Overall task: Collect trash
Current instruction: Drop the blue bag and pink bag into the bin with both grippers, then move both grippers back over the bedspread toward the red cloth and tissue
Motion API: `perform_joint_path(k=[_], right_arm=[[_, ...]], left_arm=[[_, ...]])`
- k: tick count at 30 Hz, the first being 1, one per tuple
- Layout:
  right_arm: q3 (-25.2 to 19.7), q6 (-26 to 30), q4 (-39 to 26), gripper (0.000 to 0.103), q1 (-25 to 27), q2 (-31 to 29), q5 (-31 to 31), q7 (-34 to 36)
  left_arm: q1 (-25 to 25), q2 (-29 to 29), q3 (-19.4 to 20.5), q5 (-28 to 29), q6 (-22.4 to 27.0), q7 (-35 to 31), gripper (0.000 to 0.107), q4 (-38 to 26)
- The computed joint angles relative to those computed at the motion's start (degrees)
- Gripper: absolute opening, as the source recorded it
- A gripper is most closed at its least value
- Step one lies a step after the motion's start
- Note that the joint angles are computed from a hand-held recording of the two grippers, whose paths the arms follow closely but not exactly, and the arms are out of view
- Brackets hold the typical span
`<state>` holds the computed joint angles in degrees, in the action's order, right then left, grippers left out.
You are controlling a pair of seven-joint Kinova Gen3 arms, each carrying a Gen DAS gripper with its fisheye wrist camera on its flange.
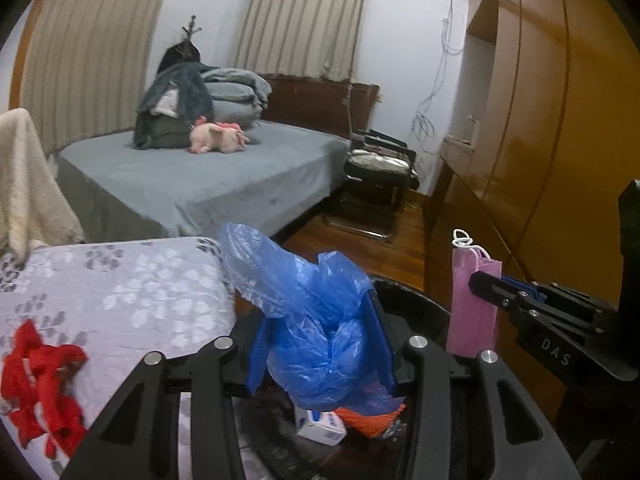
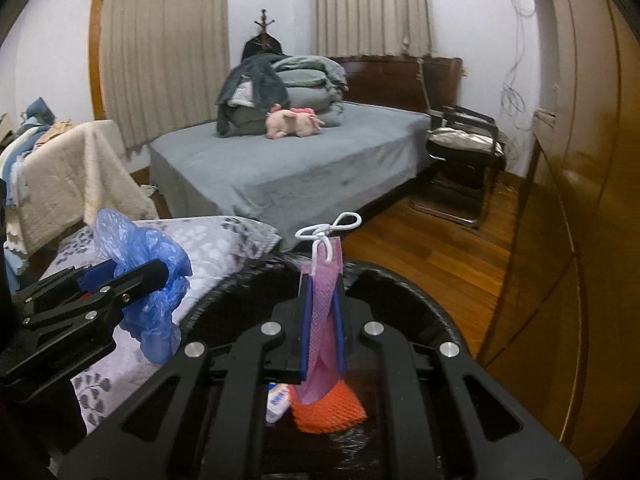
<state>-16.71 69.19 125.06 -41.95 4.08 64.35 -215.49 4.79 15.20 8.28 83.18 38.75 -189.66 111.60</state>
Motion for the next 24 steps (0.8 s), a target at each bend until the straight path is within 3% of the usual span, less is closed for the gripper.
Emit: perform_joint_path(k=[8, 11, 17, 19, 24], right_arm=[[0.47, -2.30, 4.67, 0.012, 1.72, -0.91, -1.69, -3.24], [0.63, -3.01, 5.66, 0.013, 2.33, -0.87, -2.10, -3.82], [0.51, -3.71, 7.26, 0.042, 2.79, -1.06, -2.82, -5.52], [0.37, -3.49, 7.43, 0.047, 2.67, -0.96, -2.96, -6.04], [-0.47, 0.07, 6.74, 0.089, 1.14, -0.40, -3.43, -8.07]], left_arm=[[4.12, 3.15, 2.58, -1.84, -4.21, 1.06, 0.043, -1.96], [4.81, 4.47, 3.51, -4.17, -4.44, 3.39, 0.048, -3.04], [3.36, 5.49, 4.99, -6.58, -3.47, 5.60, 0.072, -3.82], [2.97, 5.34, 5.17, -6.46, -3.58, 5.57, 0.077, -3.62], [0.77, 3.53, 4.48, -4.10, -3.21, 3.47, 0.085, -2.25]])
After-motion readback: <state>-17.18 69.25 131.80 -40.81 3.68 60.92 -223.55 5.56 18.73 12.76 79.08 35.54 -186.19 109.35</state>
